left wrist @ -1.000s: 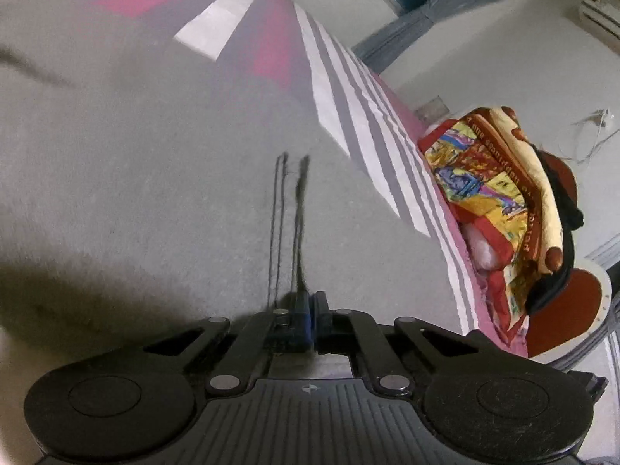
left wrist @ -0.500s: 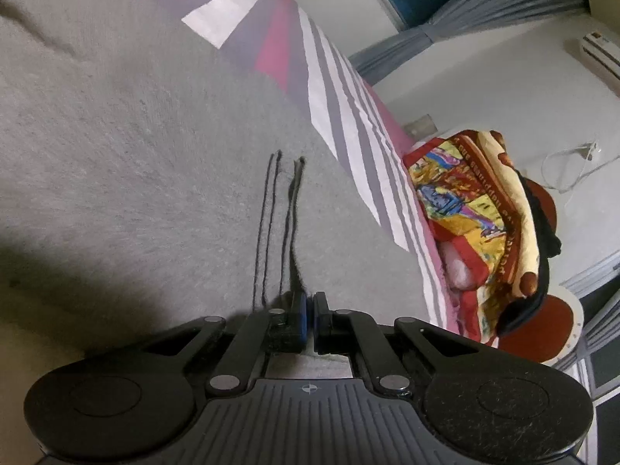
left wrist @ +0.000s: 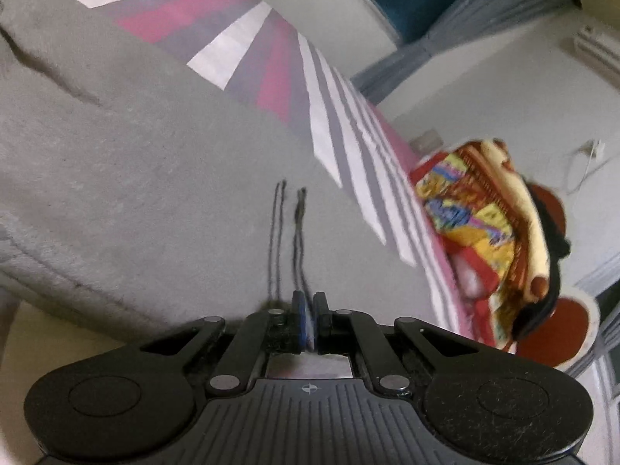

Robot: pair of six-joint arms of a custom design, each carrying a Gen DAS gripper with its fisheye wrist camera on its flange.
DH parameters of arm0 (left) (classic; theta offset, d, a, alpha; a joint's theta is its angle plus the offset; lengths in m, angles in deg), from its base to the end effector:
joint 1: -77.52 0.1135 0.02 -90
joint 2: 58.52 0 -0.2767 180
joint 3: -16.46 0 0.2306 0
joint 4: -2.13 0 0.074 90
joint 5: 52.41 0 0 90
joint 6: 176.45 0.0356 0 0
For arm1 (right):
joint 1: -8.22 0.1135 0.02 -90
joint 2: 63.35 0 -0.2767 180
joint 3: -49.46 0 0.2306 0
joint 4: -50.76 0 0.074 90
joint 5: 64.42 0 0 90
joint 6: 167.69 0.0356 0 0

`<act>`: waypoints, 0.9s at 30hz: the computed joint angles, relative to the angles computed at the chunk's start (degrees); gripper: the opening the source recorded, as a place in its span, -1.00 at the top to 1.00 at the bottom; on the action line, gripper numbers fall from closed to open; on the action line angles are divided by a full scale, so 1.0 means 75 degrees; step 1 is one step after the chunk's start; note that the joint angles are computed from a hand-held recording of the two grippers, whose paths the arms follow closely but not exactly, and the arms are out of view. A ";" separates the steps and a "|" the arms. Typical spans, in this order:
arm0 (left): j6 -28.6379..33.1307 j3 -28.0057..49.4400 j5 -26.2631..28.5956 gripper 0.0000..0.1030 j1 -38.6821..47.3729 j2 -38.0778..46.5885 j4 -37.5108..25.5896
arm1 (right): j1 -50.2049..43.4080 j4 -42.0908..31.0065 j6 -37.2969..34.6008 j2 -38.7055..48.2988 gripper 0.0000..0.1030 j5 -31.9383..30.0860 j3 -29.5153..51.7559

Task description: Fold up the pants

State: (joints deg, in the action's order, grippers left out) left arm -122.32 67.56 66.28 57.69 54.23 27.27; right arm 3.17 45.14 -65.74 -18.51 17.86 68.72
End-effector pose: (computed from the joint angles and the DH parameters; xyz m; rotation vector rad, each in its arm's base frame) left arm 0.2962 -0.1250 0.1031 -0.0276 2.3363 -1.0695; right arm 0.1252 -0.0063 0.1524 0.2332 2.1043 0.2142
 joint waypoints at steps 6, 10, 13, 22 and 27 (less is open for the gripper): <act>0.0161 0.0135 0.0302 0.97 -0.0093 0.0103 -0.0270 | 0.0167 -0.0138 0.0015 -0.0210 -0.04 0.0164 -0.0030; -0.0409 -0.0028 0.0269 0.97 0.0063 0.0278 0.0380 | 0.0187 -0.0402 -0.0088 -0.0781 -0.03 -0.0224 -0.0069; -0.0530 -0.0228 0.0334 0.97 0.0246 0.0258 0.0668 | 0.0736 -0.0417 -0.0025 -0.0545 0.22 -0.0665 0.0007; -0.0200 -0.1369 0.0096 0.97 0.1720 -0.0842 0.0773 | 0.4545 0.2075 0.0562 0.2110 0.36 0.1984 0.0296; 0.0725 -0.1336 0.0265 0.97 0.3481 -0.1043 -0.0229 | 0.5202 0.2464 -0.0378 0.3304 0.30 0.2276 0.0953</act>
